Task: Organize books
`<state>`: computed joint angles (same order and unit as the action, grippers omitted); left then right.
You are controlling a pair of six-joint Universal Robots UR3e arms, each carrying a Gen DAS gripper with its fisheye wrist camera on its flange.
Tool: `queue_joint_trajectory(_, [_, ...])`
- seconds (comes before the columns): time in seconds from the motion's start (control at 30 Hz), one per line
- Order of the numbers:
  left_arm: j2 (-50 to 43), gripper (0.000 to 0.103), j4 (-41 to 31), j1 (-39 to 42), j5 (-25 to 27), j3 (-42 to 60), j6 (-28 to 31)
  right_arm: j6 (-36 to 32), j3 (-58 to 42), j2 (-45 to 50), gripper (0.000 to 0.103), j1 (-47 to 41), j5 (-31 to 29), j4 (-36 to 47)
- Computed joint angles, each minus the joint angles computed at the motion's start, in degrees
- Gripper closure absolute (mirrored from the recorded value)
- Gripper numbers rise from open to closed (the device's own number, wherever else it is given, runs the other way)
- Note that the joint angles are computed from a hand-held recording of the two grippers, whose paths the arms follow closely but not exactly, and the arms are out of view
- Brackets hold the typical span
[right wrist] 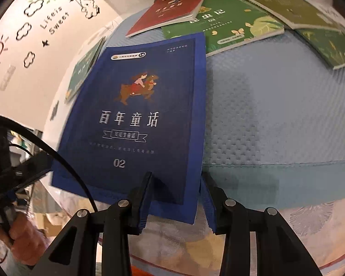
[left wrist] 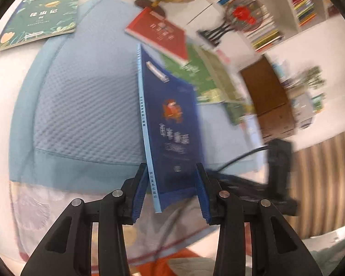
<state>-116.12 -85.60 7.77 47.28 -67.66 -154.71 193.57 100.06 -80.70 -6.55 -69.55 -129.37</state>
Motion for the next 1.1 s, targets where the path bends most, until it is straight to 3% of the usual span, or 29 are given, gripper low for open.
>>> queue_joint_trajectory(0.13, [-3.38, 0.084, 2.44, -2.0, 2.34, 0.63, -2.34, 0.42, 2.07, -0.93, 0.063, -0.42, 0.88, -1.99])
queue_joint_trajectory(0.33, [-6.83, 0.088, 3.9, -4.94, 3.91, 4.1, -6.22, 2.42, 1.16, -0.35, 0.062, -0.25, 1.53, -1.62])
queue_joint_trajectory(0.4, [-7.85, 0.09, 0.59, -4.51, 1.17, 6.42, -5.58, 3.16, 0.86, -1.01, 0.059, -1.82, 4.36, 0.63])
queue_joint_trajectory(0.5, [-9.79, 0.09, -10.38, -1.52, -8.98, 11.57, -2.08, 3.16, 0.76, -2.7, 0.057, -4.28, 8.36, 2.91])
queue_joint_trajectory(0.53, [-10.52, 0.09, -12.61, -1.27, -10.25, 13.27, -1.4, 2.81, 1.53, -3.85, 0.055, -5.7, 10.59, 3.27])
queue_joint_trajectory(0.6, [-13.15, 0.09, -19.06, -1.02, -13.07, 18.74, 0.7, 2.25, 4.48, -6.01, 0.04, -8.97, 16.32, 2.56])
queue_joint_trajectory(0.7, [-15.91, 0.09, -24.05, -0.98, -15.91, 22.6, 1.24, 3.46, 9.93, -7.7, 0.029, -13.1, 22.31, -1.83])
queue_joint_trajectory(0.83, [-17.53, 0.09, -28.22, -0.62, -17.92, 24.5, 2.4, 6.56, 18.97, -5.41, 0.028, -18.41, 32.35, -11.17])
queue_joint_trajectory(0.87, [-18.39, 0.09, -29.08, -0.82, -17.62, 25.84, 2.24, 8.01, 20.33, -4.03, 0.029, -18.93, 33.85, -14.11])
queue_joint_trajectory(0.97, [-17.04, 0.092, -23.01, -1.49, -12.31, 23.88, -0.86, 9.89, 20.34, -0.58, 0.06, -18.76, 35.38, -17.23])
queue_joint_trajectory(1.1, [-13.77, 0.092, -11.96, -3.67, -5.0, 18.75, -6.25, 5.39, 14.98, -3.53, 0.072, -15.36, 28.28, -10.93])
